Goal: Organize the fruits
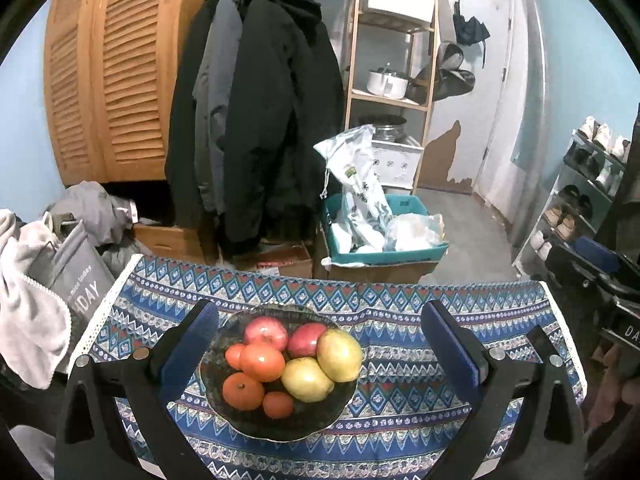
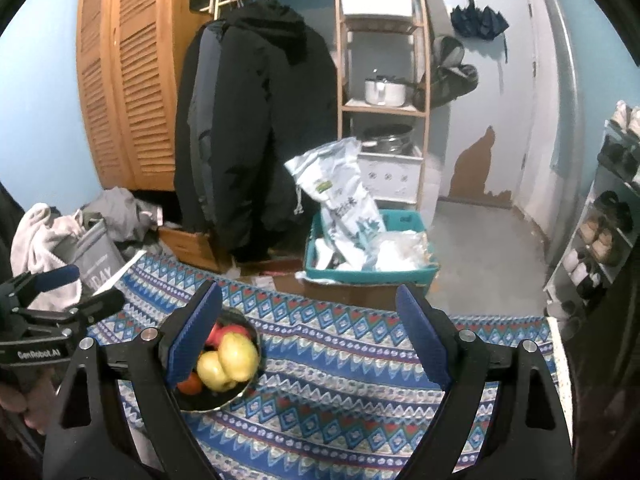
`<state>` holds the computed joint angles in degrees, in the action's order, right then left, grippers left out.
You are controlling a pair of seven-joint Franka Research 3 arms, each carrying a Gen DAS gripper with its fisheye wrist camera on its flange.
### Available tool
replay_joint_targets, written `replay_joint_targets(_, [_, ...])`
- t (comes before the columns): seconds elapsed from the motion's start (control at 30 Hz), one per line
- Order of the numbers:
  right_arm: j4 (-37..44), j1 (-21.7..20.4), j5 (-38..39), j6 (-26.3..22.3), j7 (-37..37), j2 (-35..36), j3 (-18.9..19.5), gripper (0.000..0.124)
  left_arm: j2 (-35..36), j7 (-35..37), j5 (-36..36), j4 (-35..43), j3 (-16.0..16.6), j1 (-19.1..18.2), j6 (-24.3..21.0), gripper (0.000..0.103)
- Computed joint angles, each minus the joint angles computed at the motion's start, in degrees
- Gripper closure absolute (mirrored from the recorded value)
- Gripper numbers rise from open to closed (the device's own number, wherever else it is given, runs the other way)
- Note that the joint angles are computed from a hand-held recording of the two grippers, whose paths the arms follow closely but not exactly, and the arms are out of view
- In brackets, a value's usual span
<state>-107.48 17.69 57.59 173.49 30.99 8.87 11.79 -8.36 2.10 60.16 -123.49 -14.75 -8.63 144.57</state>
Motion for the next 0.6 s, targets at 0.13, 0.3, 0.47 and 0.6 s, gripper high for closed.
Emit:
replay_joint_targets(0.13, [-0.3,-1.1,7.4,2.8,-7.9,-0.4,1.4,0.036,-0.2,-2.3,3.0,0.2,-0.5,0.1,-0.3,0.001])
replay_joint_targets(0.3, [0.8,-1.1,12.5,4.9,-11.9,0.5,0.8,0.036,0.6,-2.3,4.5,0.9,-0.5,-0.3,-0.6,0.001])
replay_joint_targets(0.47, [0.5,-1.5,10.8,7.7,-11.3,1.1,1.1,0.036,1.1,-1.8,4.4,1.6,-0.4,-0.9,-1.4,0.001])
replay_joint_targets(0.6, [0.1,-2.3,10.0,7.5,-10.6,1.1,1.6,0.036,1.2,-2.2,3.9,1.9,-0.2,-1.1,-1.5,0.001])
